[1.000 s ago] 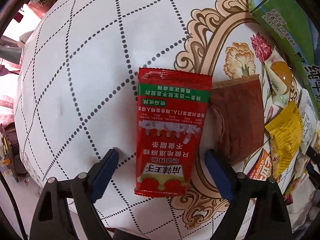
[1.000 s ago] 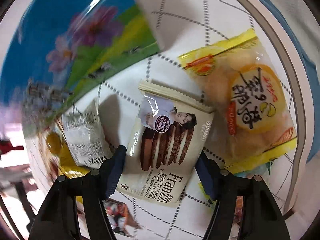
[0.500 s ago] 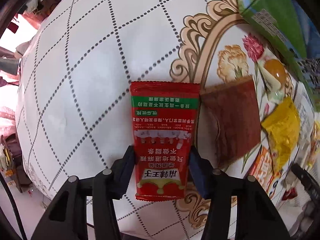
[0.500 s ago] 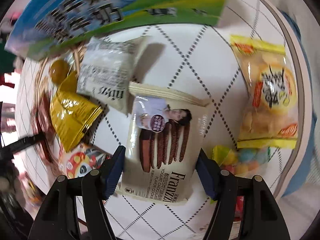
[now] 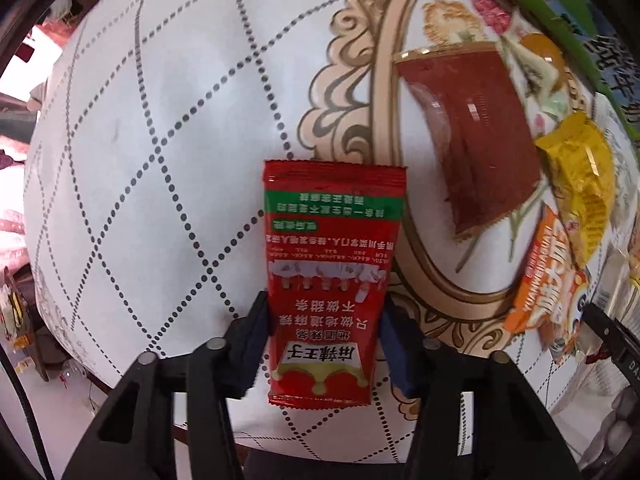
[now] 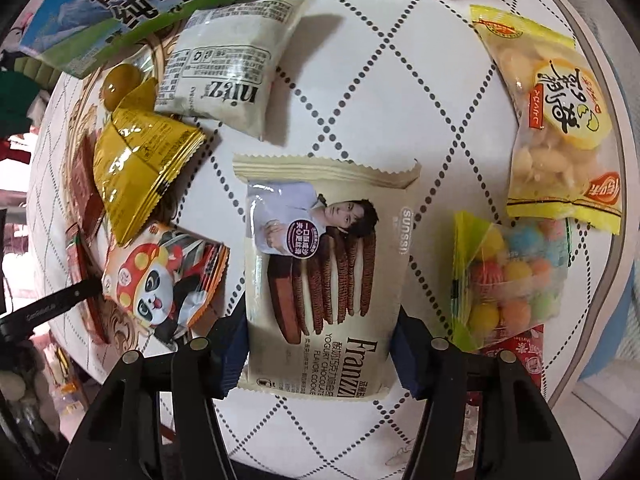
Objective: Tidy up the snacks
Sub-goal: 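Carry both packets into the box and release them beside the others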
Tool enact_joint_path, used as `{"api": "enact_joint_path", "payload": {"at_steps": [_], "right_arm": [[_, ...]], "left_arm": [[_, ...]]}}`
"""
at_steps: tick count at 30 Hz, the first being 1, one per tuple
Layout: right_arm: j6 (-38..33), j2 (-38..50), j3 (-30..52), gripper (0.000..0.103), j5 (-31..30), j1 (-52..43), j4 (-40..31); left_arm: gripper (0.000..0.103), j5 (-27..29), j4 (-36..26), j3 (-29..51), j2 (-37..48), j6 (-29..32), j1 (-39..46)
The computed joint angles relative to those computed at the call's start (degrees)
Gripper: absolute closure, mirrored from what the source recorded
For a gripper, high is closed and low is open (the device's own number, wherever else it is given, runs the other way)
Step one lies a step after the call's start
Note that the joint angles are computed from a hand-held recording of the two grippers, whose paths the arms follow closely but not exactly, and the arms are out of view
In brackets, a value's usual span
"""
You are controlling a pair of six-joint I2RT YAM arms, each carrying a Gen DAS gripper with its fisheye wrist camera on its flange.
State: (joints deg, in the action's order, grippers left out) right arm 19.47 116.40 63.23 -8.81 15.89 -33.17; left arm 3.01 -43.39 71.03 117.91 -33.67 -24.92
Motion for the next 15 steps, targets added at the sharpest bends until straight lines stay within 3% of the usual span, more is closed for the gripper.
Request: {"api": "enact_joint_path", "payload": {"at_steps": [5,9,12,15], "right_arm": [[0.33,-7.24,-6.00,0.042,-1.09,-0.45,2.02],[-0.29,-14.52,-7.29,0.043,-4.08,-2.37,-0.62],[-0.96,-18.19,-4.03,0.043,-5.92,-3.43,-3.94],[-2.83,-20.76,1.05,0.043,-7.57,-5.35,-7.48]], "left_arm": [[0.060,0.78,-1.01,-3.42,-7.32,-0.03,-0.84],[0.060,1.69,-4.65,-2.25,-14.81,1.83,-0.82],[0.060,3.06,-8.21,4.28,-16.74,2.61,-1.27],[0.060,5.28,-13.13,17.57,-13.07,3.95,-1.90]]}}
